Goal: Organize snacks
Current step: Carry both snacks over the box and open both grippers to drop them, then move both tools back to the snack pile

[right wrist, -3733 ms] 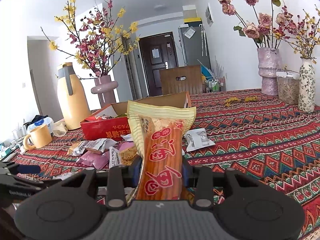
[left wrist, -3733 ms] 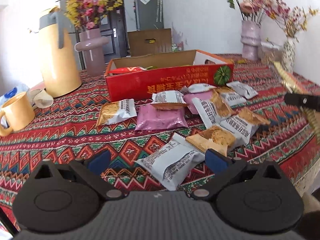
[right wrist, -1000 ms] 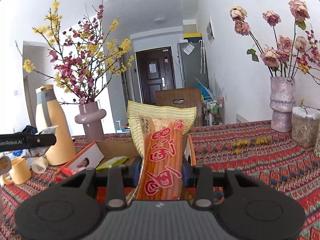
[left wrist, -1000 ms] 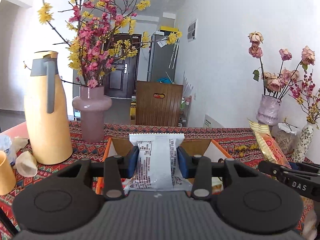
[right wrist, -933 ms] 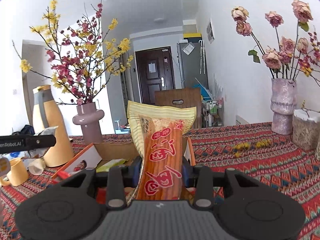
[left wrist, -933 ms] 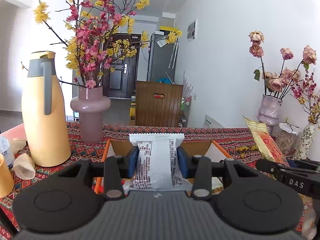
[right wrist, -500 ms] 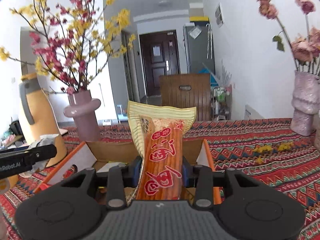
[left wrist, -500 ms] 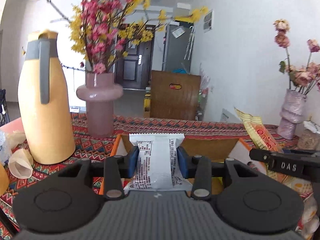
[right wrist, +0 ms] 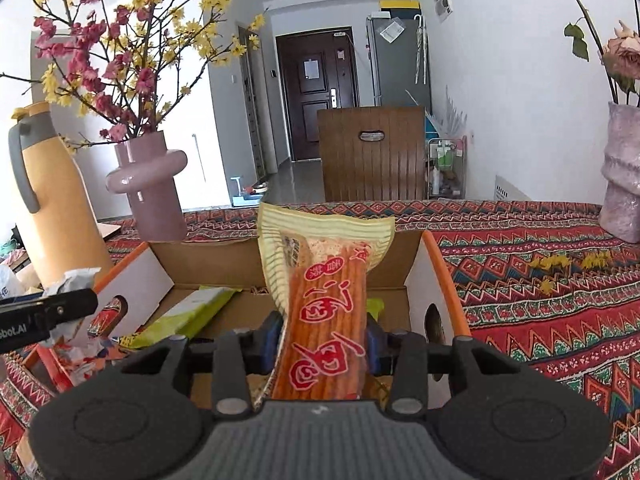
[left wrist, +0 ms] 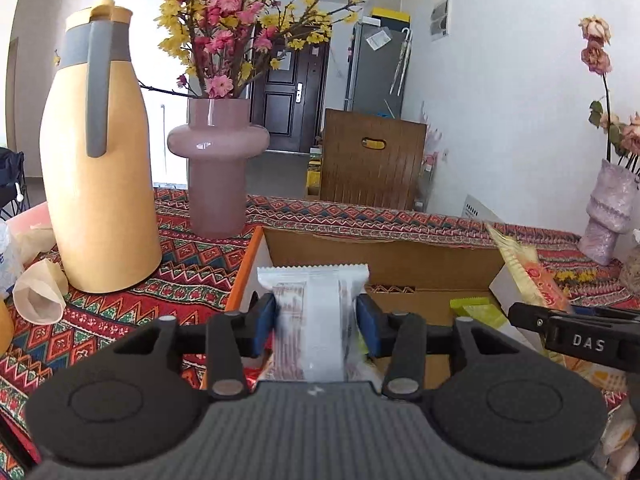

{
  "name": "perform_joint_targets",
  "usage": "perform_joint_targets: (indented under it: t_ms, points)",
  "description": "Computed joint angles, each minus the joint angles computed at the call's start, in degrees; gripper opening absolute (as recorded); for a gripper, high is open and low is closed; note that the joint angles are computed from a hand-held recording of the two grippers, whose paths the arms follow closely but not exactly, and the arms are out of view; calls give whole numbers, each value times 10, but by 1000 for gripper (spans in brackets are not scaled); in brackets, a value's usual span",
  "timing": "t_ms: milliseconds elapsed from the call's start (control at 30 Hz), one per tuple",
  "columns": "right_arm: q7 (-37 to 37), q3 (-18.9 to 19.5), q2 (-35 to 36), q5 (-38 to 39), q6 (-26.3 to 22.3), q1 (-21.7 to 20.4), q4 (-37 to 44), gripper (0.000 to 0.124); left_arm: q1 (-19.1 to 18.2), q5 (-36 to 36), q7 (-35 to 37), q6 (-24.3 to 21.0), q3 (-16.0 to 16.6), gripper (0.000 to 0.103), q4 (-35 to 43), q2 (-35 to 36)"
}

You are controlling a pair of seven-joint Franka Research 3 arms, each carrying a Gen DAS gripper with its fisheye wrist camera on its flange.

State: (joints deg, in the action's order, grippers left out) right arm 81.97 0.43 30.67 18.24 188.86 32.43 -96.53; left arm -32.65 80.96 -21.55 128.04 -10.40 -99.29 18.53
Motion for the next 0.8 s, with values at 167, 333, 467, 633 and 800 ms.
perform_joint_targets:
  t_ms: [167,333,467,633,800]
  points:
    - [-5,41,-11,0,28,-34,-21,87,-17,28,-28,-45,-1,96,-2,-2]
    - [-11,48,-20,10,65,-35,-39,103,-24,46,-47,-74,-6,103,-5,-5]
    - [-13,60,-22,13,74,-47,-44,103,-22,45,-46,-74,-9,103,-4,-5]
    - [-18,58,-22,18,80,-43,-45,103,-21,41,-46,-75,-11,103,-7,-11]
    - [-32,50,-39,26,105,-33,-63,103,-25,33,-43,-96,-19,103,-11,-27]
